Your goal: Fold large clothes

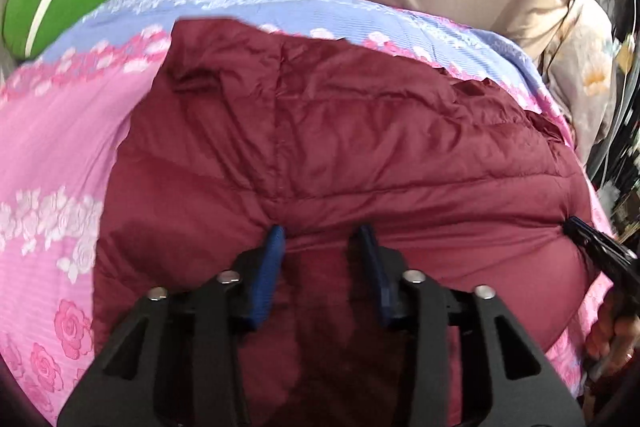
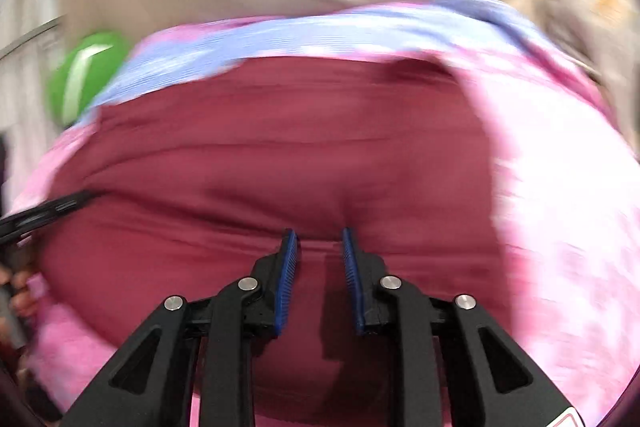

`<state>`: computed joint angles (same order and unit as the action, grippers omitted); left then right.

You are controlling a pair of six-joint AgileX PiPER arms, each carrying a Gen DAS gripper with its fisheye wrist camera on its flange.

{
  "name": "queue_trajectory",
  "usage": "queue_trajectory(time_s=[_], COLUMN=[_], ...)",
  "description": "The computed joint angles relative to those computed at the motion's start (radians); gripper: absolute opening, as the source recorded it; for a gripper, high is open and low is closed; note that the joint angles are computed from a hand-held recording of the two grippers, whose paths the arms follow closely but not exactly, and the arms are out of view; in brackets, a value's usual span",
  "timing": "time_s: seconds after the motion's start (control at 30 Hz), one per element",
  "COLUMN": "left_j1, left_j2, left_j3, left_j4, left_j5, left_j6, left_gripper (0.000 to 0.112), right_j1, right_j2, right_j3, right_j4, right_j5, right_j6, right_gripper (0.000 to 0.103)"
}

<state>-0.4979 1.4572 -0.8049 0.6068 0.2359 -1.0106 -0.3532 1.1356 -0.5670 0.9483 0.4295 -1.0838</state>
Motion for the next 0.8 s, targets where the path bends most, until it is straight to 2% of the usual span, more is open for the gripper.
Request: queue_trajectory(time_s=[0.07, 0.1, 0.13, 0.17, 0.2, 0.23, 0.27, 0.33, 0.37, 0.4, 0.5, 0.57, 0.6, 0.67, 0.73, 0.8], left_j1=[0.023, 0.021, 0.019, 0.021, 0.03, 0.042, 0.053, 0.05, 0.042, 0.035, 0.031, 0.052, 0.07, 0.114, 0.164, 0.19], left_j2=[-0.034, -0.057, -0.082, -0.101, -0.112, -0.113, -0.109, -0.069, -0.041, 0.006, 0.122, 0.228, 0.27, 0.317, 0.344, 0.349], left_j3=[0.032, 0.036, 0.036, 0.031, 0.01, -0.015, -0.049, -0.147, -0.2, -0.272, -0.417, -0.516, -0.549, -0.556, -0.54, -0.508], left_j4=[-0.057, -0.035, 0.023, 0.052, 0.046, 0.014, -0.007, -0.025, -0.029, -0.043, -0.104, -0.124, -0.139, -0.191, -0.308, -0.343], left_j5=[-0.008, 0.017, 0.056, 0.082, 0.108, 0.124, 0.138, 0.173, 0.193, 0.209, 0.248, 0.288, 0.301, 0.276, 0.22, 0.159], left_j6=[0.045, 0.008, -0.062, -0.093, -0.083, -0.042, -0.008, 0.042, 0.061, 0.097, 0.19, 0.216, 0.226, 0.248, 0.32, 0.325], left_gripper=[0.028, 0.028, 0.029, 0.031, 0.037, 0.039, 0.04, 0.046, 0.05, 0.057, 0.06, 0.06, 0.06, 0.06, 0.06, 0.061], right_j1=[-0.167, -0.223, -0.262, -0.26, -0.23, -0.207, -0.206, -0.194, -0.158, -0.082, 0.053, 0.043, 0.028, -0.04, -0.07, -0.063], right_j2=[0.046, 0.06, 0.068, 0.052, 0.019, 0.006, 0.013, 0.071, 0.095, 0.139, 0.245, 0.364, 0.387, 0.466, 0.532, 0.575], right_j3=[-0.016, -0.03, -0.054, -0.067, -0.081, -0.105, -0.143, -0.255, -0.299, -0.364, -0.481, -0.593, -0.616, -0.686, -0.749, -0.799], right_j4=[0.049, 0.057, 0.036, 0.0, -0.064, -0.088, -0.071, 0.011, 0.0, -0.051, -0.314, -0.467, -0.489, -0.427, -0.393, -0.373], right_j5=[0.048, 0.089, 0.119, 0.11, 0.064, 0.058, 0.091, 0.215, 0.226, 0.197, 0.064, 0.059, 0.075, 0.136, 0.209, 0.266], right_j6=[-0.072, -0.084, -0.058, -0.023, 0.044, 0.081, 0.084, 0.07, 0.101, 0.168, 0.436, 0.624, 0.673, 0.661, 0.643, 0.62], right_gripper=[0.016, 0.013, 0.015, 0.019, 0.027, 0.027, 0.027, 0.027, 0.027, 0.027, 0.027, 0.029, 0.034, 0.041, 0.042, 0.042])
